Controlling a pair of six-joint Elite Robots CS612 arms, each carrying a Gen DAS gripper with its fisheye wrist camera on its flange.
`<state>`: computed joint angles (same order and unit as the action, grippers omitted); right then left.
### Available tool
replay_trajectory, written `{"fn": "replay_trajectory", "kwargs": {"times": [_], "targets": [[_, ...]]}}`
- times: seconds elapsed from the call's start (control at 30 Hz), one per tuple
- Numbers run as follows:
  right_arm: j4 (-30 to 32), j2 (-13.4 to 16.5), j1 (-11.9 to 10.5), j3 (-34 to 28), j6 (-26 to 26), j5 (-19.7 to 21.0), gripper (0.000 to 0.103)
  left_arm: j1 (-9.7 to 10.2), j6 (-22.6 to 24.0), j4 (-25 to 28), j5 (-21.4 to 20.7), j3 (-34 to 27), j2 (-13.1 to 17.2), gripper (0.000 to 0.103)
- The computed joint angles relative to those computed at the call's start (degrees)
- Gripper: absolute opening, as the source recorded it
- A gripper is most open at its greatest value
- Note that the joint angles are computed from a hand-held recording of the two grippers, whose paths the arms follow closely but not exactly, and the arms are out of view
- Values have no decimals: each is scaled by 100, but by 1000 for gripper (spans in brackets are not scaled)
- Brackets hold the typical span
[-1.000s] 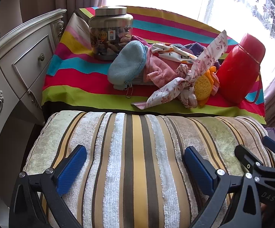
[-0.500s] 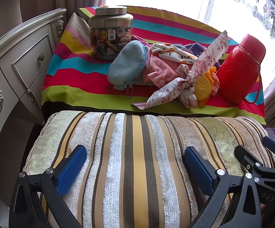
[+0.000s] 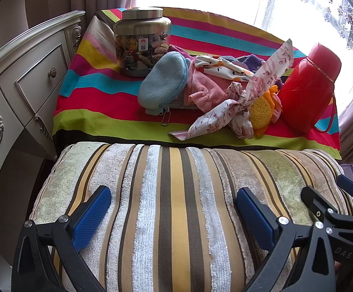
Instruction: Organize soft objects
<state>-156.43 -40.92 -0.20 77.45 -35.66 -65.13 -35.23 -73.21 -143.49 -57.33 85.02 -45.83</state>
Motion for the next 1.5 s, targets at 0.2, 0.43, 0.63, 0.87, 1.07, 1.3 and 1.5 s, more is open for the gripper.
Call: {"fn": "replay_trajectory", "kwargs": {"times": [0.2, 0.43, 0.63, 0.87, 1.07, 1.3, 1.5], "targets": [[-1, -1, 1, 1, 0, -2, 103, 2, 1, 0, -1, -2, 0, 103], [2, -2, -3, 2, 0, 3, 103, 2, 1, 1, -2, -2, 0, 103], [-2, -2, -1, 3, 1, 0, 103, 3, 1, 0, -3, -1, -1, 103], [-5, -2, -2, 4, 0, 2, 103, 4, 3, -2, -4, 0, -2, 103], [-10, -3, -1, 6, -1, 0, 103, 3, 2, -4, -5, 1, -2, 103], [-46, -4, 3, 21, 12, -12, 103, 3, 3, -3, -5, 2, -2, 103], [157, -9, -24, -13, -17, 77, 103, 28, 16, -58, -122, 10, -26, 103]]}}
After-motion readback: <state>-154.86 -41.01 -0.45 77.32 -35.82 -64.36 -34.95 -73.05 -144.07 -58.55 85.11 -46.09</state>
